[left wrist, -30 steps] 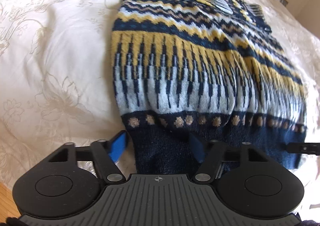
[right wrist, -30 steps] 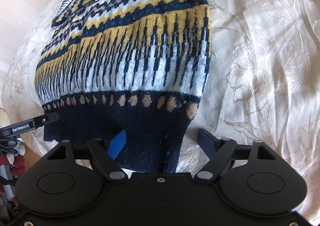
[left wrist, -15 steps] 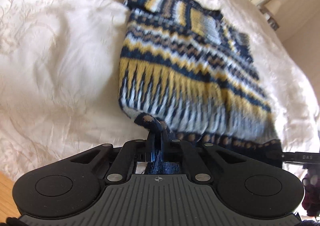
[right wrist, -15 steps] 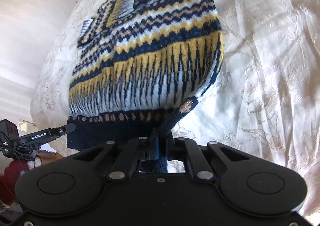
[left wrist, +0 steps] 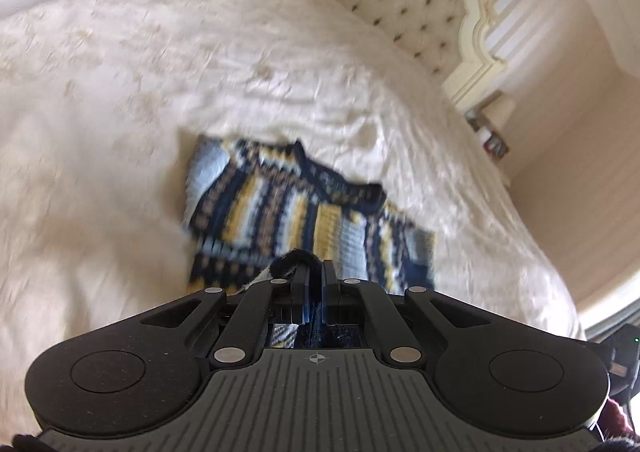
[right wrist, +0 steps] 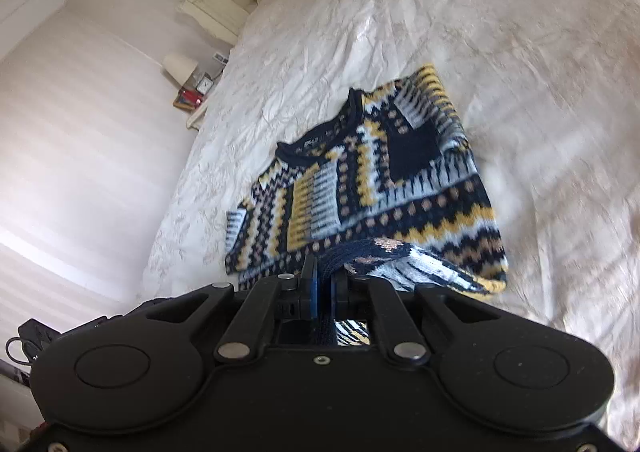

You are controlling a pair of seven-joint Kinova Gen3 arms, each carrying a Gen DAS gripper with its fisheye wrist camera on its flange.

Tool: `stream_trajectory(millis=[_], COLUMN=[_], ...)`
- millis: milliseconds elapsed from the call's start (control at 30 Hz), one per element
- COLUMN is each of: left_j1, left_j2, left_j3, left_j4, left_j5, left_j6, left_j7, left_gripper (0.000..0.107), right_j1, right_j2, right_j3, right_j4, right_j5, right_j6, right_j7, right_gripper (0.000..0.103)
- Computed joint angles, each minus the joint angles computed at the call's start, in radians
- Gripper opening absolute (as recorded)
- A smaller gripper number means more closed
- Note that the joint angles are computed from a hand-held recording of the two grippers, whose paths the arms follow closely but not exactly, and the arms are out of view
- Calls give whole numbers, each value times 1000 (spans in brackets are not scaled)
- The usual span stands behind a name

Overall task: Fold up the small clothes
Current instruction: 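Lift the hem with both grippers and fold it toward the collar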

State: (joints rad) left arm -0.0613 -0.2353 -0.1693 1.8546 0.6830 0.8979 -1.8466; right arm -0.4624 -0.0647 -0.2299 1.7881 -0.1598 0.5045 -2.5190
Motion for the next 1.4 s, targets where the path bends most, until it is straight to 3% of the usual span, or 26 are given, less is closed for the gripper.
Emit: stream_trajectory(millis=[233,400,633,933,1267,1400], left_j1=[-31,-77,-66,-33,-58,-59], left_j2=[182,284,395,544,662,663], left_j3=[25,96,168,207,241,238], left_j4=[-124,-191,-292,-453,-573,-561], left_j5=[126,124,-67,-295,-333,-333], left_j6=[-49,-93,-142,-88,-17,-47], left_j7=[-111,-59,171,334,390,407], left_gripper=[5,5,5,5,8,27], right_j1=[-8,8,74,119,132,141], right_j2=[150,261,414,556,650,649], right_j3=[37,72,69,75,85,83], right_j4=[-154,-257,-401,-517,-592,-574], right_j5=[188,154,19,-73,-105,-116], right_j6=[-19,-1,78,153,192,166], right_j7=[-105,-41,115,185,215,218], right_gripper=[12,12,12,17,22,28])
